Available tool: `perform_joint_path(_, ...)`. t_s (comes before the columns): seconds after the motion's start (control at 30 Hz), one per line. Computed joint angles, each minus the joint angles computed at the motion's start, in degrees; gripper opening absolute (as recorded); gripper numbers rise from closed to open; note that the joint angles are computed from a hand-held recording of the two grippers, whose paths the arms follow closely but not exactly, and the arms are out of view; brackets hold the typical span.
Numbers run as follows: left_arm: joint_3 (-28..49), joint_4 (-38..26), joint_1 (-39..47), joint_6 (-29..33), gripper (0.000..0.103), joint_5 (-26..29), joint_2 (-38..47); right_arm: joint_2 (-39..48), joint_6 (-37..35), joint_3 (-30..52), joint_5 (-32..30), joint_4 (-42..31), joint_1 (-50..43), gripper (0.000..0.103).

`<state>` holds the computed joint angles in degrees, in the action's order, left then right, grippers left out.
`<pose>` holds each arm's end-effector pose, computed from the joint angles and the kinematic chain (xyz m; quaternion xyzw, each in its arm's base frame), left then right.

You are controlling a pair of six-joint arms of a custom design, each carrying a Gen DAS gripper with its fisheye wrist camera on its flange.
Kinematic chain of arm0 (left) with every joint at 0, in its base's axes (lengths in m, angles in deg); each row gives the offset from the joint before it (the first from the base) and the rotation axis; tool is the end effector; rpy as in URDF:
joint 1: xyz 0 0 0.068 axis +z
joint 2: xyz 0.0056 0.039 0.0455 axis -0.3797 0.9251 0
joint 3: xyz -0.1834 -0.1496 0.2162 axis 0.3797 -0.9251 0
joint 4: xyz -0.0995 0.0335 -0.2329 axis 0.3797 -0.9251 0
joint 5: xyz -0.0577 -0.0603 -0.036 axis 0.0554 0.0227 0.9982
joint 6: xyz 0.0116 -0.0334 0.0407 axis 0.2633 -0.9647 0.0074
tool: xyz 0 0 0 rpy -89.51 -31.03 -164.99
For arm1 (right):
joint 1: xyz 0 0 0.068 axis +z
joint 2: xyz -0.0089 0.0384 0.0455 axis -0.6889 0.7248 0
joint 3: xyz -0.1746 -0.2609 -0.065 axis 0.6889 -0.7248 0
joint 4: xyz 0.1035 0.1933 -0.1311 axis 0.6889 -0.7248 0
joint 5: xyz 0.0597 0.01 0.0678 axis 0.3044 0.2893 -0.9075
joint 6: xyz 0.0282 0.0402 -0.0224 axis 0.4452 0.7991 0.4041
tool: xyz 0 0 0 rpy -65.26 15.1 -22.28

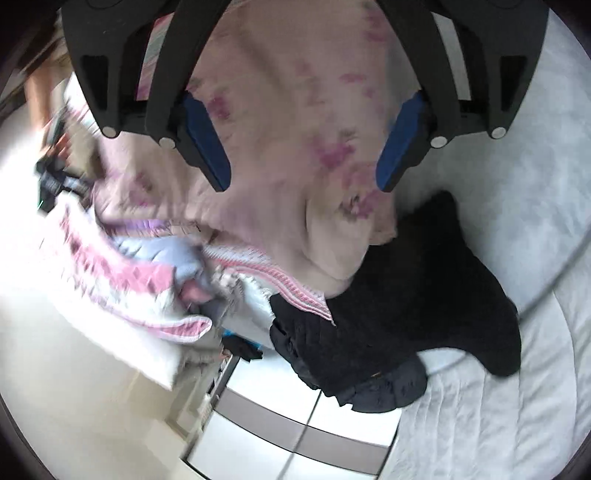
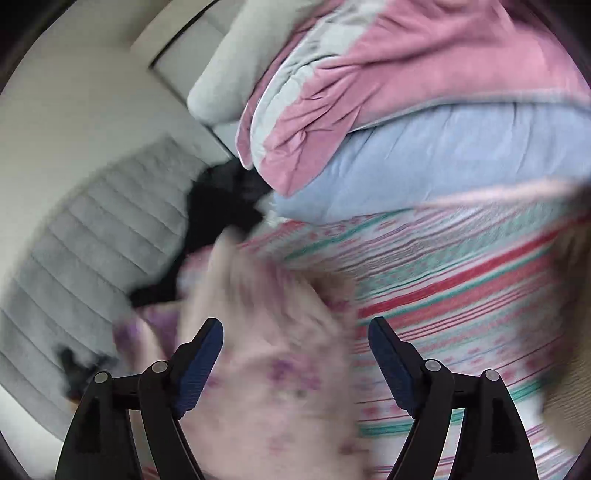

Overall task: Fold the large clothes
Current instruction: 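Lift the hem with both grippers and fold it over toward the collar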

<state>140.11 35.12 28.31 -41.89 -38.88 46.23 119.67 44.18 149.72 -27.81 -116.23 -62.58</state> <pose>0.2189 0.2279 0.2822 -0.1189 0.8821 -0.1259 0.4380 0.3945 -0.1100 0.3150 -0.1159 0.8968 0.2564 0.3415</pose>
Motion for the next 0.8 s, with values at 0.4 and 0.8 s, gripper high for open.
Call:
perform_joint_path(0.4,12.18,-2.84,-7.74,-1.55,0.041,-8.28,16.90,9.46,4.24,2.38,17.58,11.82,14.10,0.080)
perform_joint_path(0.8,7.54,19.02,-11.49,-12.49,0.013,-15.54,5.59,1.28,15.54,-2.81,19.83,33.32,15.55,0.020)
